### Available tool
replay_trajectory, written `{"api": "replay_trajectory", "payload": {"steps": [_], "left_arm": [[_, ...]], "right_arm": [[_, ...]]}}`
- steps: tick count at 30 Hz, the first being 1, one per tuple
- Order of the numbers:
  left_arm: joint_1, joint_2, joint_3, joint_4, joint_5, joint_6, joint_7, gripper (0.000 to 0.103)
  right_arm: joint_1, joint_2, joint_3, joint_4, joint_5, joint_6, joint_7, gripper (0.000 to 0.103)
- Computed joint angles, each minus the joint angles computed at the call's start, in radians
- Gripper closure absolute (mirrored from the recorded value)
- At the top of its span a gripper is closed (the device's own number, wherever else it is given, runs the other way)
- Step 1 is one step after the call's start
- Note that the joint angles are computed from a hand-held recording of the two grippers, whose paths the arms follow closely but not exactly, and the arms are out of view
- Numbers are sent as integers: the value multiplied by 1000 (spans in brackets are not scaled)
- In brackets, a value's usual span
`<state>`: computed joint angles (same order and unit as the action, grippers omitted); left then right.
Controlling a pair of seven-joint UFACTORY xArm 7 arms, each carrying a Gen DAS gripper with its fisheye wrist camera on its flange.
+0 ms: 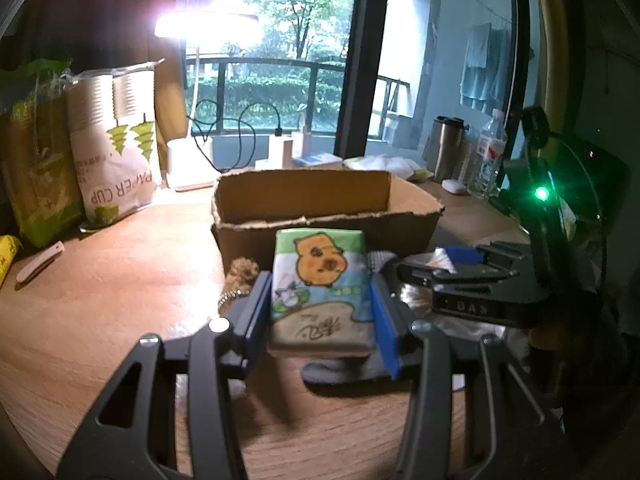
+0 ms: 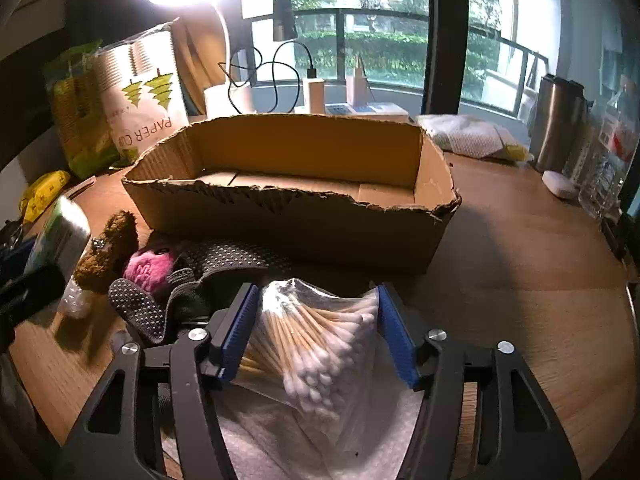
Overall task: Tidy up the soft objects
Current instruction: 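Lift the tissue pack with the left tool while the right tool grasps the cotton swab bag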
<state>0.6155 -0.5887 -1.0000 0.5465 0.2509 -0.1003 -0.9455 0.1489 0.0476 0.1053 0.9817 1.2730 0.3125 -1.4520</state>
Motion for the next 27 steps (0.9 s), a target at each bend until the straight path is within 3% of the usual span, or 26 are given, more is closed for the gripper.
{"api": "replay_trajectory", "payload": {"steps": [5,17,27], "left_arm": [[4,9,8,24,10,23,11,55],[105,21,-27,101,30,0,30,55],[245,56,-125,191,10,-29,59,55]], "right_arm": [[-3,-16,-6,-7,59,6,-65,42],[-21,-73,-51,15,173,98,-160,42],[-32,-62,-60,91,243,116,-244,42]]}}
